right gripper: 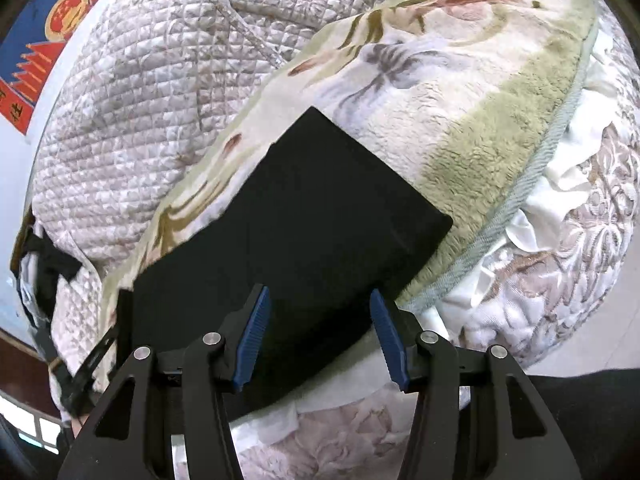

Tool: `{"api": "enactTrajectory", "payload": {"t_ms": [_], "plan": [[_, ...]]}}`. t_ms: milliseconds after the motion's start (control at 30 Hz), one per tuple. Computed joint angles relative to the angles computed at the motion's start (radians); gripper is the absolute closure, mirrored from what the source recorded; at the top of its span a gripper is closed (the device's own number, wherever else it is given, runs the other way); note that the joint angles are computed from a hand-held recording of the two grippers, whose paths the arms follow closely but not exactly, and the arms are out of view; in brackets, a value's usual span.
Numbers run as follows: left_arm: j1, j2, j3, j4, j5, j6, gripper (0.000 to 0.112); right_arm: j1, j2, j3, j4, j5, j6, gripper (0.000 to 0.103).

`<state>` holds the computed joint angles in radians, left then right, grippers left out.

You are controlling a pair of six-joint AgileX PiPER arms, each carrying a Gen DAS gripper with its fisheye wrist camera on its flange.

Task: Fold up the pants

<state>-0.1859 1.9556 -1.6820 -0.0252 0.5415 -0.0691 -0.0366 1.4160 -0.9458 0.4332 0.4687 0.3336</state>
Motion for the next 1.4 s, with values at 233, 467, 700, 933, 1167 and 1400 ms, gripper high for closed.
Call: {"api": "enactTrajectory", "payload": {"t_ms": [233, 467, 700, 933, 1167, 1400], "plan": [[0.17, -0.136, 0.237, -0.227, -0.099, 0.082, 0.109, 0.01, 0.04, -0.022, 0.039, -0.08, -0.026, 0.062], [0.27, -0.079, 0.199, -0.554, 0.005, 0.292, 0.097, 0.015, 0.089, -0.062, -0.013, -0.064, 0.022, 0.073], [0.249, 0.046, -0.014, -0.532, 0.18, 0.245, 0.058, 0.014, 0.111, -0.079, -0.024, -0.048, 0.03, 0.073], [0.195, 0.14, -0.17, -0.305, 0.156, 0.052, 0.105, 0.019, 0.114, -0.098, -0.102, -0.041, 0.101, 0.089], [0.22, -0.122, 0.133, -0.135, -0.055, -0.133, 0.108, 0.004, 0.082, -0.128, -0.013, -0.042, -0.022, 0.095], [0.281, -0.364, 0.468, -0.016, -0.126, -0.258, 0.108, -0.023, 0.049, -0.148, -0.093, 0.021, 0.04, 0.095]]}}
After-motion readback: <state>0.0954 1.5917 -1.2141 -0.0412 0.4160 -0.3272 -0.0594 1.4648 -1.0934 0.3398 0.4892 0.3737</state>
